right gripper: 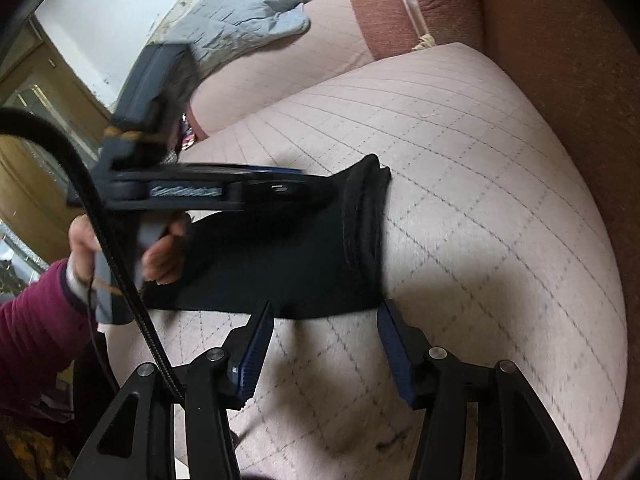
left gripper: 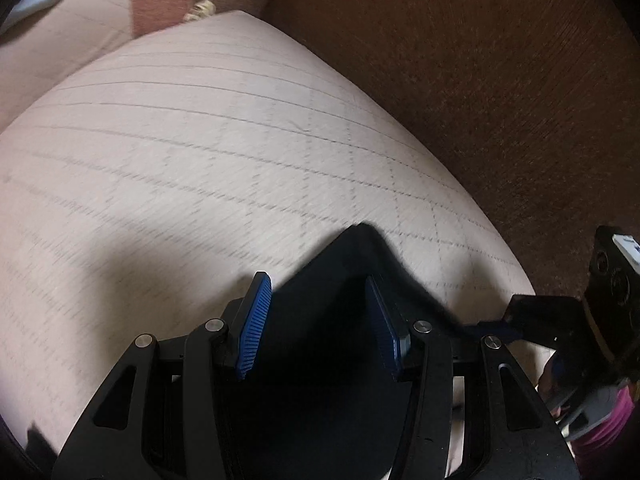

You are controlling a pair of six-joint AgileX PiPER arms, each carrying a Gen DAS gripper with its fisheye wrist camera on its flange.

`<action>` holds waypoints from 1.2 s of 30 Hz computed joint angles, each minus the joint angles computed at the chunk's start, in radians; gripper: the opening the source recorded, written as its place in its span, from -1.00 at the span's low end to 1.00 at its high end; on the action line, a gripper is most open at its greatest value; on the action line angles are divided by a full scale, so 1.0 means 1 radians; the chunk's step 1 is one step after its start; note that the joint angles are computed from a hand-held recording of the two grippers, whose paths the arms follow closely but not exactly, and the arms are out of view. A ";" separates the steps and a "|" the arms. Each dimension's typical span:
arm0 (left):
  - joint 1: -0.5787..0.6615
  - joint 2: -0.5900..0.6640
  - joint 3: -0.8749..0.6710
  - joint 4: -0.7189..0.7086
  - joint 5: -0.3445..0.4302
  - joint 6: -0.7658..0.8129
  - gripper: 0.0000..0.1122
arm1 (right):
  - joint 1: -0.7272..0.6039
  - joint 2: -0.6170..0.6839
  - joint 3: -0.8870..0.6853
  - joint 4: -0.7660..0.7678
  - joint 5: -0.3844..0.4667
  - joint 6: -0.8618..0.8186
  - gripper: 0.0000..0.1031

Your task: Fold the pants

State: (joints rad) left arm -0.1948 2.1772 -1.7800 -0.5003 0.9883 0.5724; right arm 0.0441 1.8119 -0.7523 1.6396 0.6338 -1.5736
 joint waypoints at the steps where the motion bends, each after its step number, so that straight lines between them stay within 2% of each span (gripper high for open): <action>1: -0.013 0.022 -0.030 0.009 0.006 -0.015 -0.13 | -0.009 0.009 -0.002 0.008 0.016 -0.015 0.01; 4: -0.020 0.095 -0.128 -0.051 0.041 -0.001 0.02 | -0.043 0.059 -0.025 0.013 0.089 -0.033 0.01; 6: -0.017 0.116 -0.140 -0.093 0.034 0.008 0.02 | -0.055 0.080 -0.044 0.006 0.115 -0.044 -0.06; 7: -0.020 0.110 -0.119 -0.105 0.010 0.024 0.02 | -0.049 0.079 -0.049 0.008 0.098 -0.039 -0.36; 8: -0.035 0.088 -0.072 -0.089 -0.048 0.043 -0.05 | -0.044 0.083 -0.056 0.010 0.075 -0.029 -0.52; 9: -0.057 0.063 -0.029 -0.051 -0.106 0.050 -0.08 | -0.050 0.104 -0.072 0.015 0.091 -0.019 -0.65; 10: -0.068 0.047 -0.002 -0.040 -0.135 0.061 -0.17 | -0.050 0.107 -0.077 0.014 0.096 -0.014 -0.69; 11: -0.079 0.025 0.033 -0.042 -0.161 0.071 -0.28 | -0.039 0.095 -0.074 0.013 0.079 -0.011 -0.70; 12: -0.078 0.021 0.031 -0.051 -0.152 0.067 -0.36 | -0.023 0.067 -0.064 0.013 0.050 -0.010 -0.70; 14: -0.053 0.003 0.032 -0.092 -0.115 0.074 -0.68 | -0.001 0.002 -0.036 0.024 0.020 -0.009 -0.72; 19: 0.035 -0.113 0.113 -0.235 -0.070 0.171 -0.70 | 0.067 -0.159 -0.003 0.022 -0.030 0.058 -0.73; 24: 0.190 -0.312 0.272 -0.356 -0.034 0.319 -0.70 | 0.284 -0.276 -0.088 -0.079 -0.159 0.209 -0.74; 29: 0.456 -0.430 0.376 -0.451 0.084 0.420 -0.71 | 0.497 -0.195 -0.299 -0.247 -0.243 0.404 -0.74; 31: 0.561 -0.440 0.396 -0.467 0.123 0.448 -0.71 | 0.563 -0.103 -0.410 -0.292 -0.243 0.461 -0.74; 33: 0.687 -0.436 0.423 -0.461 0.163 0.463 -0.70 | 0.647 -0.007 -0.528 -0.454 -0.255 0.612 -0.74; 36: 0.832 -0.389 0.452 -0.419 0.164 0.468 -0.67 | 0.733 0.210 -0.745 -0.598 -0.233 0.804 -0.71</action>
